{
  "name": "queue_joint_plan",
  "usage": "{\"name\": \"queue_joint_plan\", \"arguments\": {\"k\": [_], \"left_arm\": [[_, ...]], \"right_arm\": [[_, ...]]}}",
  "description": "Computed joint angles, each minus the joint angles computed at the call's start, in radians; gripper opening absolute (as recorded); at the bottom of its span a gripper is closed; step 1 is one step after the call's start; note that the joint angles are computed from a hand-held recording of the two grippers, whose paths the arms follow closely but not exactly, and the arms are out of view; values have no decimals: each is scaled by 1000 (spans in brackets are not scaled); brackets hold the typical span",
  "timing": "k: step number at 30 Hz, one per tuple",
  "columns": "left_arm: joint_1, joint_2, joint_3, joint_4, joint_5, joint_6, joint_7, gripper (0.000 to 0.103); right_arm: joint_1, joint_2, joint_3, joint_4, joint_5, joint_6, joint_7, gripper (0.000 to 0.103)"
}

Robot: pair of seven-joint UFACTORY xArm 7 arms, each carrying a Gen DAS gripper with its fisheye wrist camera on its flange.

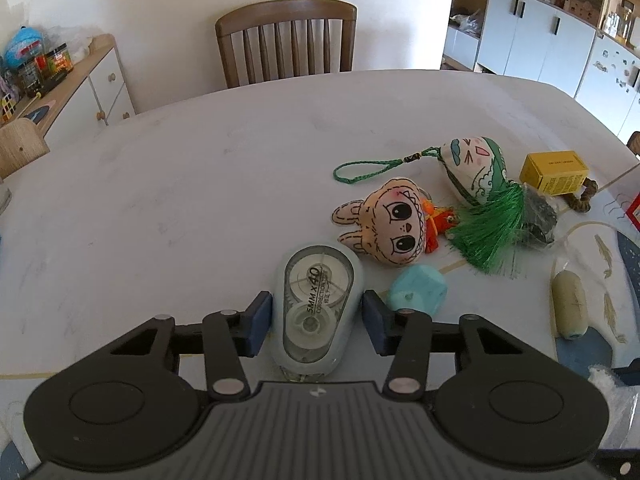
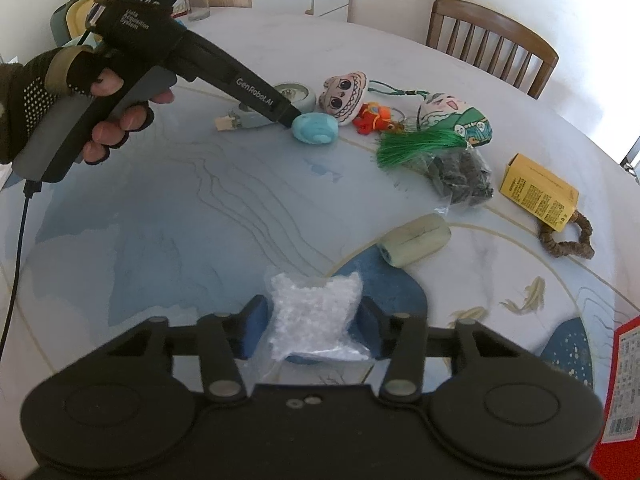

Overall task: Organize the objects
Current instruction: 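Grasp the correction-tape dispenser with the left tool while the right tool grasps the bead bag, then carry the dispenser and bead bag into the red box and release both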

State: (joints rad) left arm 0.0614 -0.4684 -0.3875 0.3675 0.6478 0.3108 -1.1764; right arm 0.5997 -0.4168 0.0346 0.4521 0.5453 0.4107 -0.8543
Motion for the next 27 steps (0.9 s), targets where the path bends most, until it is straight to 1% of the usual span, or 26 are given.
{"name": "queue_joint_plan", "arguments": {"k": [2,4,9,15,17,19,22,27], "left_arm": [[-16,-4,7,0,-16,12,6,48],[-40,-16,12,-1,-37,37,17,48],[-97,-59,13,-18,-92,81,12,48],[-186,-134,1,-37,-177,165,0,48],[-217,-165,-8,-36,-205,203,-10,48],[-255,-187,-9,-20,-246,262,-12,48],[-296,-217,-22,10,-279,329,-24,48],[-346,-222,-62,100,-312,439,-55,48]], "right_arm": [[-1,-9,0,-5,1,1,3,39],[1,-18,-6,-9,8,4,3,36],[0,-66,-28,-25,30,33,12,35],[-23,-154,-59,-44,40,107,21,35],[-32,-191,-71,-52,40,133,17,35],[-50,-234,-81,-58,31,168,19,35],[-81,-295,-102,-59,11,228,18,35],[-139,-368,-152,-36,-6,330,-5,35]]}}
